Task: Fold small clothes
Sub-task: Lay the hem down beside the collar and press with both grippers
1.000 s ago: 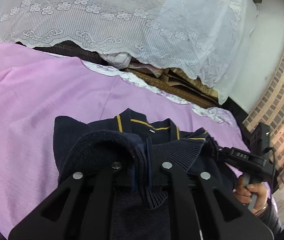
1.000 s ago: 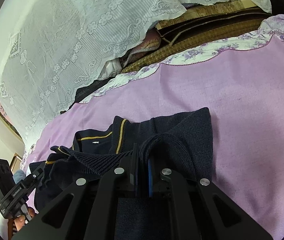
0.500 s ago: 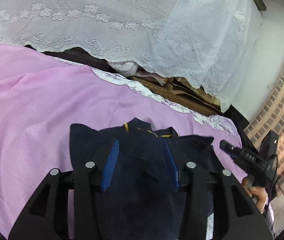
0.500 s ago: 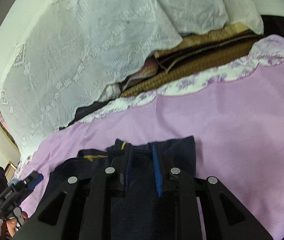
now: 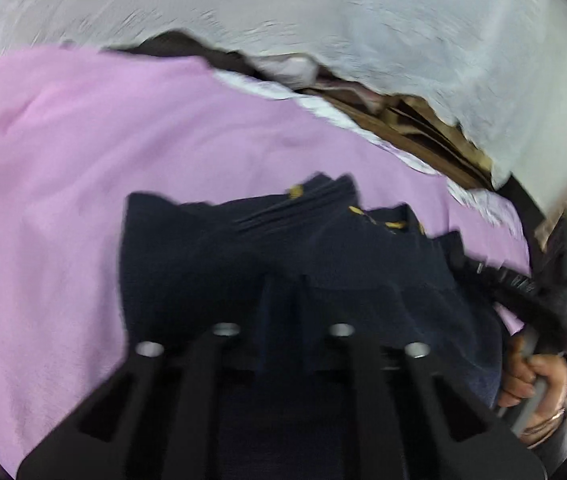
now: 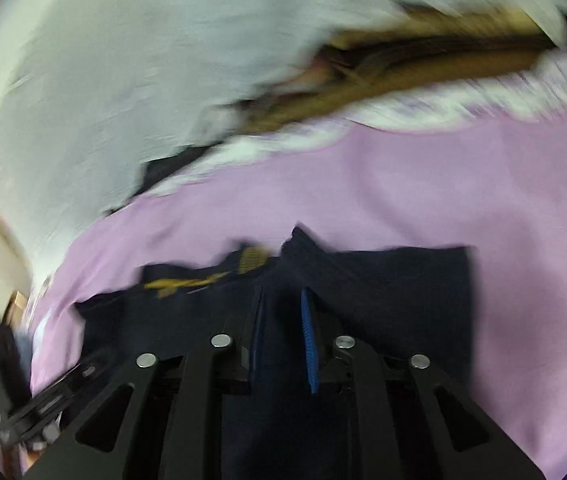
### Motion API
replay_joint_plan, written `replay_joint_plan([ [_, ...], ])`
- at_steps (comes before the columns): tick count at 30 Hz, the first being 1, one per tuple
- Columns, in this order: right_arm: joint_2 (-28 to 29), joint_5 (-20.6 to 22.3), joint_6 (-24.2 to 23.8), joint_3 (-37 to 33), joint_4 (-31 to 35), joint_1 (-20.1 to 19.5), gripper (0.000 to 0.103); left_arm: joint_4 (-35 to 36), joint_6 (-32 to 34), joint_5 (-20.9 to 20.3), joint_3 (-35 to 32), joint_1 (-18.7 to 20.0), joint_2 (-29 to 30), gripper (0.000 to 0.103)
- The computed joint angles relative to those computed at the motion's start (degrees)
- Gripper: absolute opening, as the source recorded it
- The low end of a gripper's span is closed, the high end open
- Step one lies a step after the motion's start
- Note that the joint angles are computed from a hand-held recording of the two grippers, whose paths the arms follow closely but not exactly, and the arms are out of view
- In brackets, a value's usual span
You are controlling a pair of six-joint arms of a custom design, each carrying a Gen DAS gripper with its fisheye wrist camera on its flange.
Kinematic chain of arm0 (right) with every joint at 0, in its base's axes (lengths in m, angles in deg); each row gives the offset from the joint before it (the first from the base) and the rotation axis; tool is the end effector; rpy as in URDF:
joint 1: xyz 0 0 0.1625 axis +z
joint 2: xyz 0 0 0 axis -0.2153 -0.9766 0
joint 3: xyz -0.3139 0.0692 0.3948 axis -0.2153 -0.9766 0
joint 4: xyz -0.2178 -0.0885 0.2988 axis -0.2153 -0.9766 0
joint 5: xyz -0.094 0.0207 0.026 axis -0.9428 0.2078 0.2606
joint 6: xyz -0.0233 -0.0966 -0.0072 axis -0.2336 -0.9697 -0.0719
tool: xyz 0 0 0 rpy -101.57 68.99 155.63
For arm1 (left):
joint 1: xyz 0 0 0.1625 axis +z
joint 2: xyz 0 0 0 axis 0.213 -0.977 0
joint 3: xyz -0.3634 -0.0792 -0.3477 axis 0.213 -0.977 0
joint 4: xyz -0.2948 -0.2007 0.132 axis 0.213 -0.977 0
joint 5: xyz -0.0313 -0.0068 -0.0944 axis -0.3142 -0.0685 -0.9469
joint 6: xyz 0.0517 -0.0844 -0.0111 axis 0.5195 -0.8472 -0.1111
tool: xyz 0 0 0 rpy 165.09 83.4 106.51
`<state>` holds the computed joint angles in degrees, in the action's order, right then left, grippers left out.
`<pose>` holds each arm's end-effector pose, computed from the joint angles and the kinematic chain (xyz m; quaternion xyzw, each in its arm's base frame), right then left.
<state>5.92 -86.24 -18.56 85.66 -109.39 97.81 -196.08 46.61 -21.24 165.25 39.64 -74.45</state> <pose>0.0682 -0.7997 0.2908 0.1604 -0.9455 0.2735 0.0743 -0.2565 -0.6648 0.0962 -0.0128 0.8798 -0.4313 0.1993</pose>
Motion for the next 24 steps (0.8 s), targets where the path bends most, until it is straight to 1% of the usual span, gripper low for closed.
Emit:
replay_joint_plan([
  [1,-0.09,2.70,1.71,-0.75,2.22,-0.94,0.000,0.05,-0.56,0.00,0.26,0.20,-0.15,0.001],
  [2,-0.26,3.33,2.19,-0.60,2.25,-1.09,0.000,0.11,-0.47,0.00,0.30,0.26,-0.11,0.001],
  [3,-0.47,1.65,0.45,0.57,-0.12,-0.46,0.000,0.25,0.40,1.22,0.11,-0.02,0.28,0.001],
  [4,-0.61,-0.44,-2.09,2.67,-4.70,0.26,0.000,0.77,1.14,2.52,-0.31,-0.37,0.69,0.001],
  [5,-0.76,-1.13,-3.46,4.01,-7.35,0.50,0.000,0.85,1.45,3.26,-0.44,-0.58,0.91,0.001],
  [6,-1.18,-1.52,-5.20,5.68,-10.24,0.69,0.003,0.62,1.54,3.51,-0.39,-0.66,1.05,0.001],
  [7,-1.70,-1.37,-5.64,6.92,-11.69,0.73,0.006,1.00,1.25,3.61,-0.51,-0.60,1.03,0.001],
  [8,-2.51,-0.80,-5.65,8.28,-12.85,0.60,0.006,1.60,0.82,3.98,-0.53,-0.67,0.88,0.001],
  [10,-4.49,1.77,-5.28,10.59,-13.59,-0.23,0.006,7.46,-1.28,8.59,-1.85,-1.82,0.72,0.001],
  [11,-4.86,2.28,-5.25,11.08,-13.95,-0.37,0.006,11.13,-1.36,11.82,-2.72,-2.89,0.52,0.001],
  [13,-5.58,2.79,-5.33,11.67,-14.06,-0.48,0.006,13.21,-0.11,14.35,-3.58,-4.20,-0.07,0.001],
  [14,-5.83,3.08,-5.21,11.85,-13.82,-0.53,0.006,13.92,0.36,14.69,-4.10,-4.70,-0.49,0.001],
  [16,-5.66,3.62,-4.51,11.26,-12.34,-0.52,0.006,16.24,1.12,13.11,-5.87,-5.23,-1.17,0.001],
  [17,-5.56,3.77,-4.26,11.08,-11.81,-0.54,0.006,18.31,1.53,11.68,-7.26,-5.07,-1.03,0.001],
  [20,-4.86,3.85,-4.08,9.99,-10.20,-0.34,0.006,24.03,2.03,9.93,-11.07,-3.73,1.04,0.001],
  [21,-4.60,3.96,-4.08,9.34,-9.37,-0.22,0.006,25.41,1.25,10.14,-11.63,-3.29,1.63,0.001],
  [22,-4.38,4.27,-4.08,8.69,-8.32,-0.11,0.006,26.78,0.13,11.20,-12.56,-2.44,2.56,0.001],
  [23,-4.14,4.68,-4.19,7.82,-6.87,-0.02,0.006,25.75,-0.37,11.01,-12.56,-1.61,2.94,0.001],
  [24,-3.65,5.19,-4.14,6.51,-5.21,0.13,0.006,22.98,-0.35,9.58,-12.03,-0.85,3.05,0.001],
])
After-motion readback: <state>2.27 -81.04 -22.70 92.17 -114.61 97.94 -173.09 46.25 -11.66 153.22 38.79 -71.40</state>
